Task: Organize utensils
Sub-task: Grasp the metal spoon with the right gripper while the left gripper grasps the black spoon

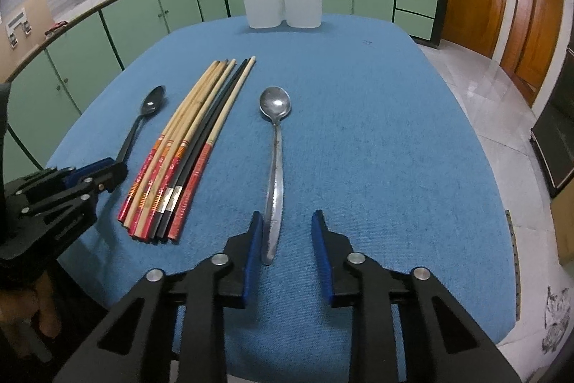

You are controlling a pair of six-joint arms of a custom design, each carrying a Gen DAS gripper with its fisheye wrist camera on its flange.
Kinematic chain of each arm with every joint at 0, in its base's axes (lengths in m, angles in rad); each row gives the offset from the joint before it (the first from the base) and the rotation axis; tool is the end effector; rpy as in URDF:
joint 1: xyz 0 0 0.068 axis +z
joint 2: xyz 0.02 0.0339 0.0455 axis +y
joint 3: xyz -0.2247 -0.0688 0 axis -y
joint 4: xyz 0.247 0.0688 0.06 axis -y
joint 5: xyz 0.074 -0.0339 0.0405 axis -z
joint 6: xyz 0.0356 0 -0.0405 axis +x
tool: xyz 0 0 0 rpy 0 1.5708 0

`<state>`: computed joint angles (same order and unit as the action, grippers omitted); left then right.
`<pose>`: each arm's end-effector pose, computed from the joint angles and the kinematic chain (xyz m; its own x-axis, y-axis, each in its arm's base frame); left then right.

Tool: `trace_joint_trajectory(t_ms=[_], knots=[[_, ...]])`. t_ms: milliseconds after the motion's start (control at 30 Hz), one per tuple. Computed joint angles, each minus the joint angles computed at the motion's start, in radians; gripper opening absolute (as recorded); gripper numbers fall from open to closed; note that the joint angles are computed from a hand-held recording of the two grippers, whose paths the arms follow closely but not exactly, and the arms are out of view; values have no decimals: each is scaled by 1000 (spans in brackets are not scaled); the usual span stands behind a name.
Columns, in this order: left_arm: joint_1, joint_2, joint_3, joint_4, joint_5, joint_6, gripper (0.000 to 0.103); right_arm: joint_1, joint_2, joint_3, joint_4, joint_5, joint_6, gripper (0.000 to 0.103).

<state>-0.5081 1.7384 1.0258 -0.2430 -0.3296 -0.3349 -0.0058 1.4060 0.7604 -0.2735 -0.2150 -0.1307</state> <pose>0.3077 -0.1581 0.1310 -0.7715 0.0737 -0.6319 0.0461 0.9971 0.0600 0.2825 0.0060 0.1480 -0.7721 -0.1229 -0.6235 -0.2263 0.9700 0.0891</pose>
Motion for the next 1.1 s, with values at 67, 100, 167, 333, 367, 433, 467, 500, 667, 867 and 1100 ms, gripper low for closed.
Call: trace_joint_trajectory(t_ms=[67, 100, 167, 333, 367, 433, 467, 500, 667, 867, 1100], knots=[[5, -11, -5, -8, 13, -1, 12, -1, 9, 8, -1, -6, -5, 18], [11, -12, -2, -15, 25, -4, 12, -3, 13, 12, -2, -13, -7, 15], [27, -21, -2, -24, 59, -17, 12, -4, 21, 19, -6, -24, -8, 10], [49, -34, 13, -58, 93, -26, 12, -16, 26, 33, -23, -45, 0, 9], [55, -42, 14, -65, 104, -29, 12, -19, 16, 33, -30, -48, 0, 9], [66, -65, 13, -77, 121, -36, 12, -22, -6, 33, -45, -52, 7, 9], [71, -81, 11, -83, 125, -38, 12, -25, -26, 34, -59, -55, 12, 9], [75, -98, 8, -87, 126, -37, 12, -26, -41, 34, -66, -55, 17, 9], [99, -190, 1, -115, 134, -20, 12, -18, -126, 69, -134, -44, 22, 9], [157, -242, 46, -181, 220, 12, 12, 1, -118, 182, -204, -16, -1, 8], [211, -227, 180, -302, 320, 94, 12, 2, -22, 390, -331, -4, -63, 5]])
